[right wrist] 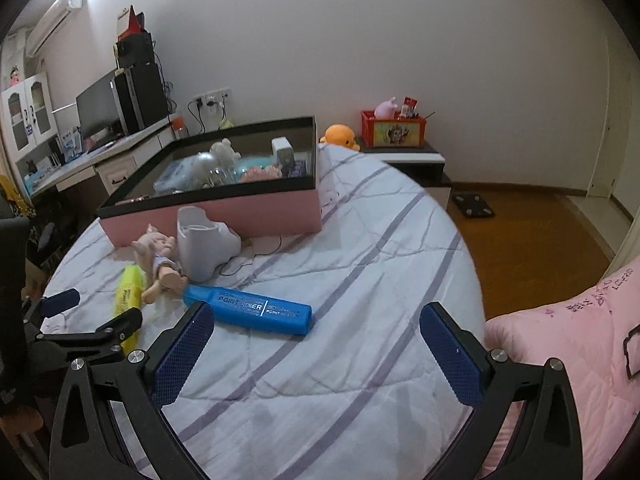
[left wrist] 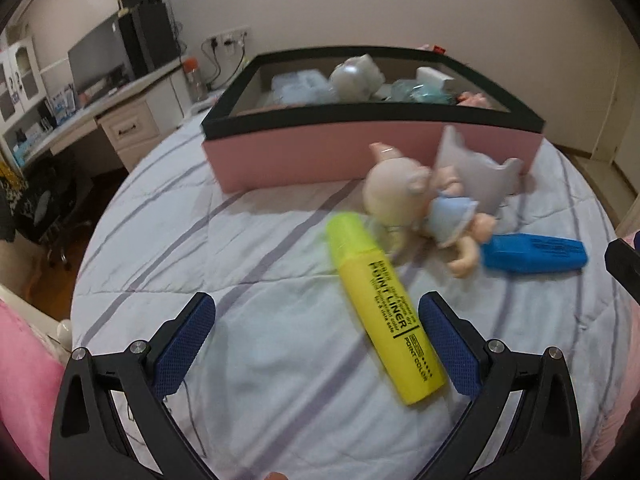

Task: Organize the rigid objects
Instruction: 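Move both tools down toward the yellow highlighter and white plug adapter, then grasp the yellow highlighter with left tool while right tool grasps white plug adapter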

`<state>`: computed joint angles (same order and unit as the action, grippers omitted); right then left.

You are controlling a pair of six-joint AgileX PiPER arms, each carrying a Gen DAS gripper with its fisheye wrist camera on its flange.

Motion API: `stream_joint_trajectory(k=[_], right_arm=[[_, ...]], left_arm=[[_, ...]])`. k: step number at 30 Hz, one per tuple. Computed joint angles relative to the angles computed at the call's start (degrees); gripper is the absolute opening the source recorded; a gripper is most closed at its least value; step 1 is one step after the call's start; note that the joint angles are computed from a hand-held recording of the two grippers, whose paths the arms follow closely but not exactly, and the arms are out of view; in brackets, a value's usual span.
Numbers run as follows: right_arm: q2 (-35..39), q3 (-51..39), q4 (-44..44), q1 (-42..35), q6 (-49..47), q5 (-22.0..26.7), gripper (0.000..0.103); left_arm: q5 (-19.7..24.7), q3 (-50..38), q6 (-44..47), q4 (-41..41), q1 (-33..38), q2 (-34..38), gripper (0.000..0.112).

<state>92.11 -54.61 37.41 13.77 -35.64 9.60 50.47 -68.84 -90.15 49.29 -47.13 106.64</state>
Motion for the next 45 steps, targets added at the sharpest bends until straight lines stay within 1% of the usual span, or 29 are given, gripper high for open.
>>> stream_joint_trajectory(k=[2, 3, 5, 7, 8, 9, 13, 16, 17, 20, 23, 24, 26, 28, 29, 31, 33, 36, 37, 39, 40, 41, 43, 45], right_arm=[[1.94, -2.49, -6.25, 0.9, 5.84, 0.87, 0.103], [2.72, -3.55, -9.34, 1.52, 8.66, 0.91, 0.103], [5.09, -7.09, -19.16, 3.04, 17.83, 2.24, 0.103], [7.87, -11.32, -28.17, 4.51, 26.0, 4.77, 0.103], [9.07, -13.32, -29.89, 5.18, 27.22, 5.91, 0.103], [10.08, -14.9, -29.32, 5.45, 26.23, 6.89, 0.103], [15.31, -22.95, -30.53, 7.4, 24.95, 13.77, 0.103], [17.4, -25.62, -29.82, 8.19, 24.28, 15.52, 0.103], [18.16, -26.78, -28.69, 8.19, 23.64, 16.67, 0.103], [19.6, -29.0, -24.94, 7.91, 21.46, 18.15, 0.103], [21.46, -32.05, -20.11, 6.92, 18.19, 21.56, 0.103], [21.6, -32.26, -17.64, 6.53, 16.29, 22.03, 0.103], [22.41, -33.31, -15.67, 6.22, 15.07, 23.2, 0.103], [24.42, -35.79, -11.8, 5.38, 12.94, 25.87, 0.103], [24.96, -36.42, -10.83, 5.13, 12.3, 26.44, 0.103], [25.25, -36.51, -9.28, 4.93, 10.16, 26.21, 0.098], [25.63, -37.14, -7.52, 4.51, 8.52, 26.42, 0.074], [25.64, -37.13, -5.6, 4.01, 6.02, 26.95, 0.075], [24.99, -36.0, -5.01, 3.89, 5.15, 26.01, 0.075], [22.57, -32.34, -8.86, 4.49, 7.41, 21.45, 0.075], [20.74, -29.73, -12.62, 4.78, 9.85, 19.01, 0.075], [19.72, -28.47, -14.09, 4.47, 10.77, 18.09, 0.075], [17.3, -25.01, -16.31, 3.64, 12.4, 15.9, 0.075], [16.19, -23.35, -15.67, 2.53, 11.63, 15.17, 0.075]], left_arm=[[-0.82, 1.7, -0.06, 0.01, 1.13, -1.07, 0.098], [-2.01, 2.7, 0.13, -0.09, 1.95, -1.79, 0.098], [-5.28, 4.55, 0.83, -0.85, 3.77, -3.21, 0.098], [-5.67, 4.34, 2.14, -1.26, 4.29, -3.15, 0.099], [-5.47, 4.09, 2.5, -1.11, 4.23, -2.98, 0.099], [-5.54, 3.89, 3.0, -1.12, 4.29, -2.78, 0.099], [-6.8, 4.6, 3.06, -0.78, 4.82, -3.27, 0.099], [-7.19, 5.38, 2.68, -0.2, 4.66, -3.75, 0.098], [-7.17, 5.25, 3.1, -0.36, 4.74, -3.6, 0.099], [-7.27, 5.48, 3.11, -0.13, 4.66, -3.77, 0.099], [-7.32, 5.82, 2.59, 0.3, 4.5, -4.0, 0.099], [-7.44, 5.99, 2.59, 0.39, 4.47, -4.11, 0.099], [-7.65, 6.22, 2.28, 0.54, 4.51, -4.18, 0.1], [-7.8, 6.31, 2.26, 0.49, 4.64, -4.24, 0.101], [-8.06, 6.57, 2.02, 0.63, 4.71, -4.4, 0.101], [-8.56, 6.76, 2.0, 0.49, 4.99, -4.5, 0.101], [-8.93, 6.78, 2.0, 0.43, 5.21, -4.49, 0.101], [-8.79, 6.3, 2.22, 0.15, 5.41, -4.22, 0.101], [-8.7, 6.11, 2.33, 0.01, 5.45, -4.07, 0.101], [-8.82, 6.17, 2.18, 0.24, 5.51, -4.12, 0.099], [-9.14, 6.39, 1.91, 0.47, 5.64, -4.22, 0.095], [-9.46, 6.34, 1.88, 0.55, 5.76, -4.11, 0.09], [-10.26, 6.09, 2.15, 0.5, 6.02, -3.89, 0.083], [-10.47, 5.25, 4.06, -0.07, 6.01, -3.54, 0.074]])
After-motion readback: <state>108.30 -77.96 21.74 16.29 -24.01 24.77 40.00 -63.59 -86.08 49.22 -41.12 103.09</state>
